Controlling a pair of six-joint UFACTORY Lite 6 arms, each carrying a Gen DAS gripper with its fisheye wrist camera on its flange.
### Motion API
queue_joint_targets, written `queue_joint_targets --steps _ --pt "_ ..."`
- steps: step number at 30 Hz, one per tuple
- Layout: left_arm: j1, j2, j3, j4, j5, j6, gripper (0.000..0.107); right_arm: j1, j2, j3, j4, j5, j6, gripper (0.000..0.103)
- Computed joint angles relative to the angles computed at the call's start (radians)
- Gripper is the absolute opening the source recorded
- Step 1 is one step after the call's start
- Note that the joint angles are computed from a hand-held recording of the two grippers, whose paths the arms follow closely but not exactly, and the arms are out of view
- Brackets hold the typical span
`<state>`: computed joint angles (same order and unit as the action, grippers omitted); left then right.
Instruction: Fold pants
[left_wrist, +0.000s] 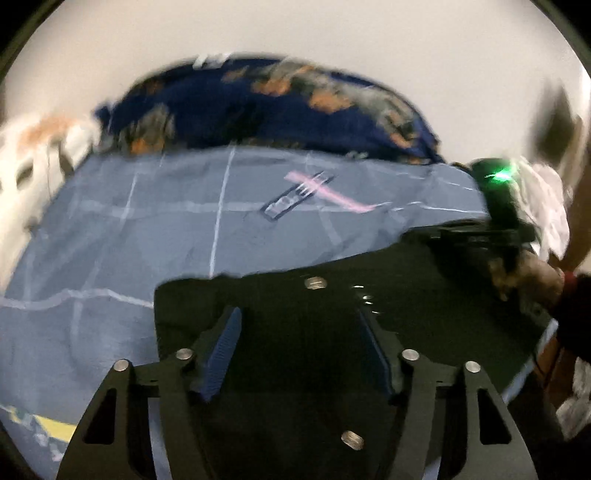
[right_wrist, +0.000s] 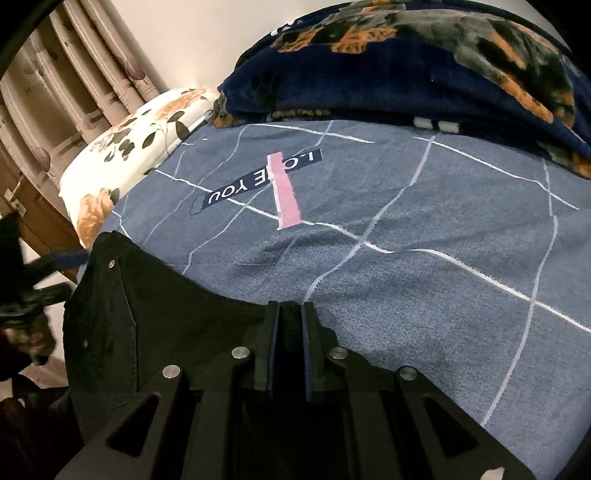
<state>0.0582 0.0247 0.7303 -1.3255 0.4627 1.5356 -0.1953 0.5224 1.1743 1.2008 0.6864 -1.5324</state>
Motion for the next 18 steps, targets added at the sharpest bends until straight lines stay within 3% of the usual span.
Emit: queue_joint_targets --steps 2,11,13,14,15,18 --pt "0.036 0.064 0.018 -0.115 0.036 0.114 0.059 -0.001 0.001 0.002 -0.003 0.007 0.006 0.008" --pt "0.031 0.090 -0.015 -0.266 0.007 0.282 0.058 -0.011 0.028 0.035 -0.009 0.038 0.041 0.011" --pt "0.035 0.084 -0.028 -0.295 0.007 0.327 0.058 -0.027 0.045 0.061 -0.028 0.072 0.077 0.018" --pt "0.033 0.080 -0.031 -0.296 0.003 0.331 0.058 -0.041 0.044 0.068 -0.033 0.071 0.107 0.036" --pt "0.030 0.081 -0.030 -0.294 -0.002 0.331 0.058 -0.073 0.035 0.068 -0.009 0.083 0.123 0.043" --pt "0.028 0.077 -0.034 -0.301 -0.008 0.347 0.058 -0.225 -0.012 0.015 0.123 0.169 0.106 0.043"
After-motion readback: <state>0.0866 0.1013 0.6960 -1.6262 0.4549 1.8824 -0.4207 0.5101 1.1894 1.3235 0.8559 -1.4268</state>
